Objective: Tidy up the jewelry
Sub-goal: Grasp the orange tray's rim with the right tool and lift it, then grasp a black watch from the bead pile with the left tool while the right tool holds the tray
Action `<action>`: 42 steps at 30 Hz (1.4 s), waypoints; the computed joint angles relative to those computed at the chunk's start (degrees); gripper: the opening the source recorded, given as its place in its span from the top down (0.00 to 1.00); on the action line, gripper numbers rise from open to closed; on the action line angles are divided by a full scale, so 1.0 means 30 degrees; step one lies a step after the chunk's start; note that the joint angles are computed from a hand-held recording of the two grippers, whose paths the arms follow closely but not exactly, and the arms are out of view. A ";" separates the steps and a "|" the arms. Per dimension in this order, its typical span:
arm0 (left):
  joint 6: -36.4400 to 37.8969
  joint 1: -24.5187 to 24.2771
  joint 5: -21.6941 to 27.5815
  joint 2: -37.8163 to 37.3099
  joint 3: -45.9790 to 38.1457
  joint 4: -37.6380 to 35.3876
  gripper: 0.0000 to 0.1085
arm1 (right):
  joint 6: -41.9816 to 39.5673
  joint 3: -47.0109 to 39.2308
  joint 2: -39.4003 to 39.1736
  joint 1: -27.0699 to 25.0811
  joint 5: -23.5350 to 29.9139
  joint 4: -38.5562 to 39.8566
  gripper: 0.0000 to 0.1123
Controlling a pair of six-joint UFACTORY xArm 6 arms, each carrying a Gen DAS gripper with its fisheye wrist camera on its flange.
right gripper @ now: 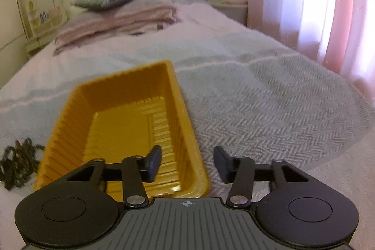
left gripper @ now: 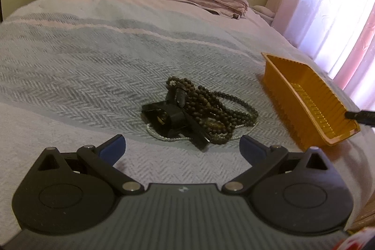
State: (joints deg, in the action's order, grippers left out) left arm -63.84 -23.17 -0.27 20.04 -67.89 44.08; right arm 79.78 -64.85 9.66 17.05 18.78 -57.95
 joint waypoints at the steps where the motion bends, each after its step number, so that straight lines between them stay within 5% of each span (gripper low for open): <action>1: 0.0785 -0.0063 -0.0267 0.0133 0.0035 -0.0951 0.06 | -0.0276 0.0031 0.0123 -0.0105 -0.0127 0.0194 0.65; 5: 0.3143 -0.0394 -0.0648 0.0622 -0.0126 -0.3782 0.06 | -0.0779 0.0174 0.0469 -0.0414 -0.0884 0.0759 0.78; 16: 1.0363 -0.1780 -0.0569 0.1511 -0.0631 -1.1656 0.06 | -0.2658 -0.0287 0.1171 -0.0492 -0.0893 0.2813 0.78; 20: 1.1743 -0.2060 -0.0521 0.1509 -0.0516 -1.3227 0.06 | -0.4220 -0.0216 0.1325 -0.0607 -0.1298 0.5471 0.78; 33: 0.9367 -0.1490 -0.0620 0.1321 -0.0198 -1.0592 0.06 | -0.3752 -0.0748 0.1185 0.0153 0.0348 0.5330 0.83; 35: 1.0262 -0.1537 -0.0676 0.1287 -0.0104 -1.1452 0.06 | -0.3890 -0.0693 0.1113 0.0178 0.0025 0.6032 0.93; 38: 0.9764 -0.1324 -0.0810 0.1202 0.0013 -1.0795 0.07 | -0.3820 -0.0789 0.1158 0.0203 -0.0153 0.7019 0.94; 42: 1.2797 -0.1481 -0.0942 0.1092 0.0203 -1.3460 0.12 | -0.2446 -0.1348 0.0977 0.0756 0.1214 0.4832 0.95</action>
